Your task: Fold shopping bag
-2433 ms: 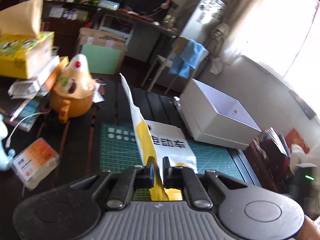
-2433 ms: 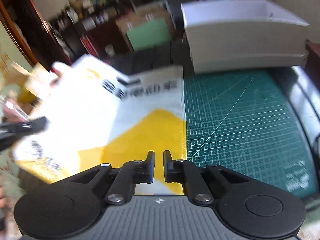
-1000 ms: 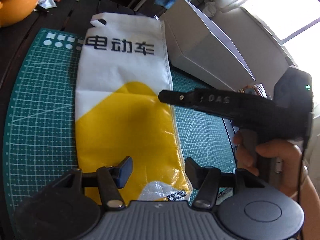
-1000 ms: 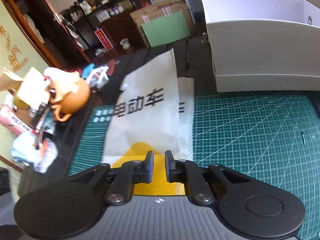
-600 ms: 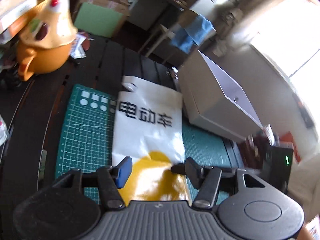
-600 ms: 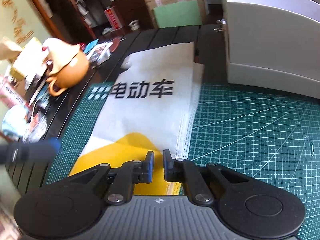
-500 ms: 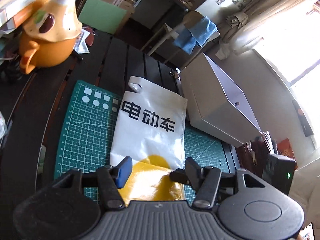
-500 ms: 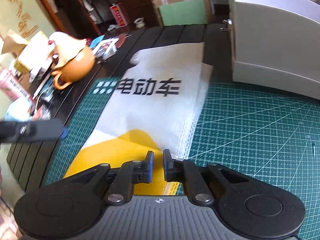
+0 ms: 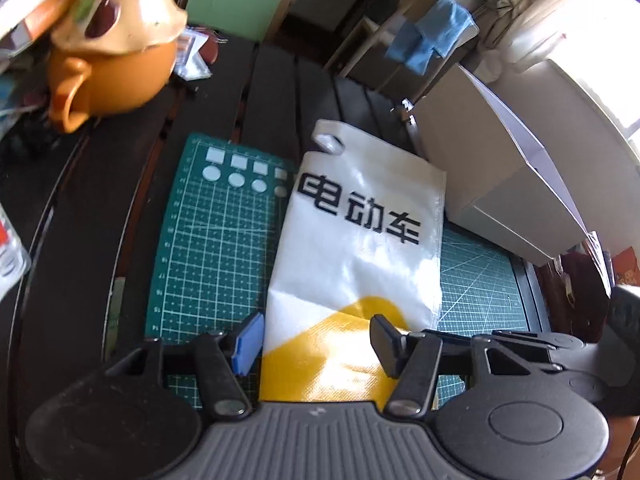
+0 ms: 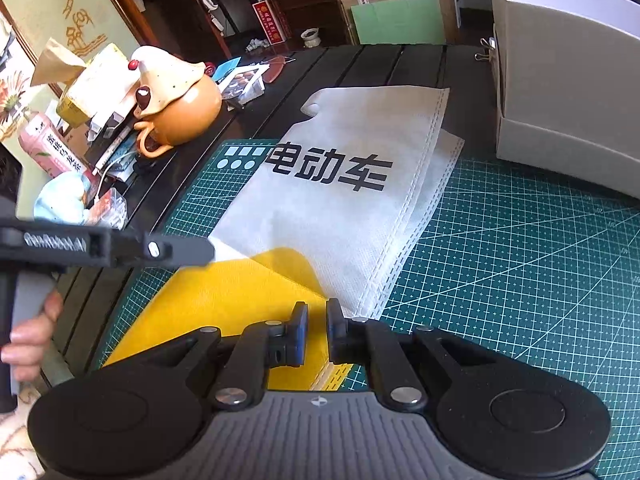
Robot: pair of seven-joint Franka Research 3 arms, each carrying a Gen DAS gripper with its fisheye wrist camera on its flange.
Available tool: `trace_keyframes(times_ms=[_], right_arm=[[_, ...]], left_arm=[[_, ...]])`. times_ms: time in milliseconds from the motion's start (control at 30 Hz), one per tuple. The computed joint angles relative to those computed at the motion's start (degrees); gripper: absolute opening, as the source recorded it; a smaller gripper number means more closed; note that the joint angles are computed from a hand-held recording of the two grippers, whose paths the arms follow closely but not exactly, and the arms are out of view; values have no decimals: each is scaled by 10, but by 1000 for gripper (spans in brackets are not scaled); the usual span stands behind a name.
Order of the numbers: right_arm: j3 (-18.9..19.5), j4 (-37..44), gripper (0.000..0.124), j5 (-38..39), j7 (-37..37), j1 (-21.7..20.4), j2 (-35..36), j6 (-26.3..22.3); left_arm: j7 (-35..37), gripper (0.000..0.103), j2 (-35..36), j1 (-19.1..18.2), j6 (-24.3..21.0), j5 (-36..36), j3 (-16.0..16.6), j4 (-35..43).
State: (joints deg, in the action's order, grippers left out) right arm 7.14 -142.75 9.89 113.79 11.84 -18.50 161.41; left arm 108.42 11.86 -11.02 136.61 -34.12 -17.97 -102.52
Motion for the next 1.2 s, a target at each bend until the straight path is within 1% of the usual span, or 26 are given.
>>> trace_keyframes(times_ms=[67, 133, 267, 333, 400, 467, 500, 600, 700, 733, 800, 867, 967, 1033, 1067, 1100, 1167, 1200], right_arm=[[-3, -1, 9, 6, 0, 2, -1, 2], [-1, -1, 9, 5, 2, 1, -1, 0], [7, 4, 9, -14, 11, -6, 0, -9], [8, 8, 9, -22, 7, -5, 2, -15], [8, 11, 9, -28, 5, -5, 3, -19], [8, 12, 9, -31, 5, -5, 4, -21], [7, 12, 9, -32, 5, -4, 4, -21], [9, 12, 9, -36, 11, -6, 3, -22], [15, 10, 9, -46, 28, -12, 2, -20], [16, 8, 9, -49, 33, -13, 1, -18], [16, 3, 9, -49, 40, -13, -1, -10], [15, -2, 9, -46, 46, -12, -3, -3], [16, -1, 9, -48, 49, -13, -3, -3], [20, 1, 9, -56, 54, -16, -1, -6], [22, 2, 9, -62, 57, -18, -1, -7], [25, 3, 9, -68, 61, -21, -1, -9], [27, 4, 9, -76, 65, -22, 0, -10], [26, 4, 9, -78, 67, -21, 0, -10]], left_arm=[[-11, 57, -10, 0, -14, 5, 2, -7], [-2, 57, -18, 1, -22, 2, 3, -15], [-10, 57, -26, -2, -47, 8, 10, -16], [3, 57, -38, -1, -54, 5, 12, -22], [14, 57, -51, -6, -25, 7, 14, -34], [30, 57, -62, -13, 22, 15, 15, -47], [51, 57, -64, -17, 51, 6, 13, -51], [87, 57, -47, -22, 80, -37, 6, -41], [46, 57, -32, -35, 131, -13, 3, -47], [16, 57, -29, -42, 149, 15, 5, -51], [-9, 57, -18, -42, 129, 57, 5, -37], [-14, 58, -9, -38, 107, 80, 1, -25], [-28, 59, -9, -29, 105, 83, -2, -29], [-68, 65, -2, -33, 82, 113, 3, -17], [-74, 68, -2, -32, 76, 118, 3, -15], [-76, 71, -3, -31, 75, 124, 1, -14], [-65, 71, -9, -30, 85, 124, -4, -22], [-36, 71, -17, -27, 107, 114, -10, -36]])
